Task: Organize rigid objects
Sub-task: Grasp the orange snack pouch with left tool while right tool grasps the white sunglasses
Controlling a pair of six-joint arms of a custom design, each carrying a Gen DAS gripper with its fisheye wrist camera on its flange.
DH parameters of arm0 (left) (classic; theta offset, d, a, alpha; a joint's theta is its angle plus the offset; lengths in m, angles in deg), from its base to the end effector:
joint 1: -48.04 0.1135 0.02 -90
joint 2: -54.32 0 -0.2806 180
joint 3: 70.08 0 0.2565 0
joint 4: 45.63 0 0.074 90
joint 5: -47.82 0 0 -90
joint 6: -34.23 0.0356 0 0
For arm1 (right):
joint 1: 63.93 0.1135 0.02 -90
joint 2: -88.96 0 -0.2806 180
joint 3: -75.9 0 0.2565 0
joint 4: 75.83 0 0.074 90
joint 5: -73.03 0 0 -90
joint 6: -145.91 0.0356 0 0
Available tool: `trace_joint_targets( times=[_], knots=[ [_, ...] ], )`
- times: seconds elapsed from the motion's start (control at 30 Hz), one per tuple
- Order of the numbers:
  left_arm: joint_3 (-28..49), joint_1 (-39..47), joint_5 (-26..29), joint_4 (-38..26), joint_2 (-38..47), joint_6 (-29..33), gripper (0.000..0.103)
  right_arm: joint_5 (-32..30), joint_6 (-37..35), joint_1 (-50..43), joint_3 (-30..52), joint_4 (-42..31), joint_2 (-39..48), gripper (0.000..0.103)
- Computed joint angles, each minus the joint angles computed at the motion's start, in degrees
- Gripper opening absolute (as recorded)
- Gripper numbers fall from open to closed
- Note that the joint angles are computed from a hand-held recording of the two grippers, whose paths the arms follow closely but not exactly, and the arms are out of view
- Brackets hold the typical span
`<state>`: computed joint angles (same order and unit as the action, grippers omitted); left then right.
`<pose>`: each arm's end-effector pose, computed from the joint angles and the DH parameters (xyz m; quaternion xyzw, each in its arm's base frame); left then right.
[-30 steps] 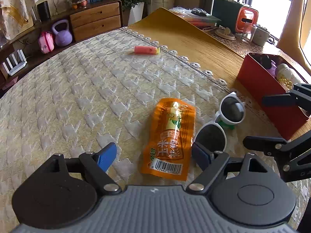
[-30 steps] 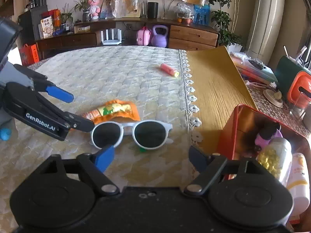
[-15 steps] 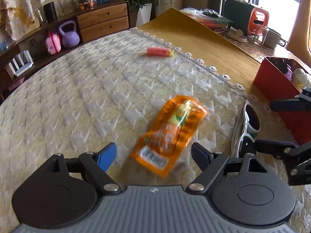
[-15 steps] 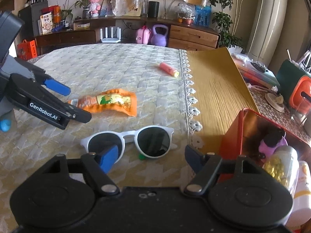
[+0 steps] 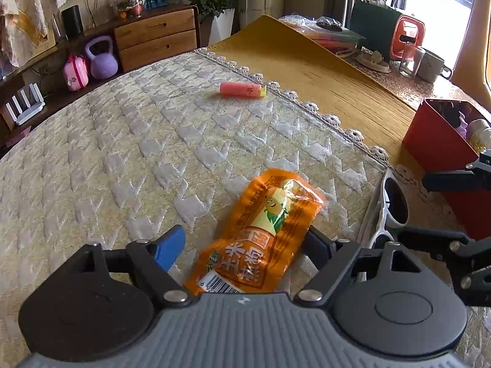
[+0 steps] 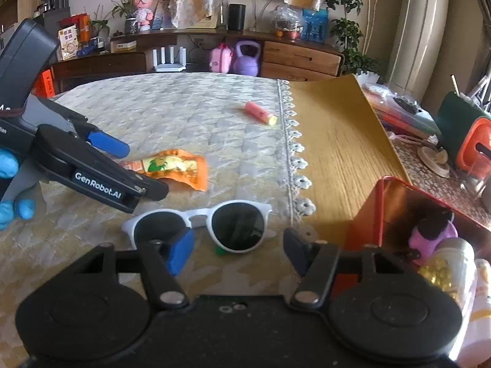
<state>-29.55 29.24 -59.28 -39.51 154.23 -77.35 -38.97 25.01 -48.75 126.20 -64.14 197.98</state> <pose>0.2529 -0.0750 0.0826 -0.0696 0.9371 0.0249 0.3412 0.3030 0.0960 0.0813 -0.4218 0.8132 0.1267 0.3804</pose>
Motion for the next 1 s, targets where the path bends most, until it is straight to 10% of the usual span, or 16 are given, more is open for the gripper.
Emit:
trace_joint_targets(
  times=[1.0],
  knots=[
    [-0.88,-6.81,-6.50,-5.76,-7.39,-8.48,0.028,-4.25,-0.32,-1.66,-2.43,-1.52,-5.72,0.045]
  ],
)
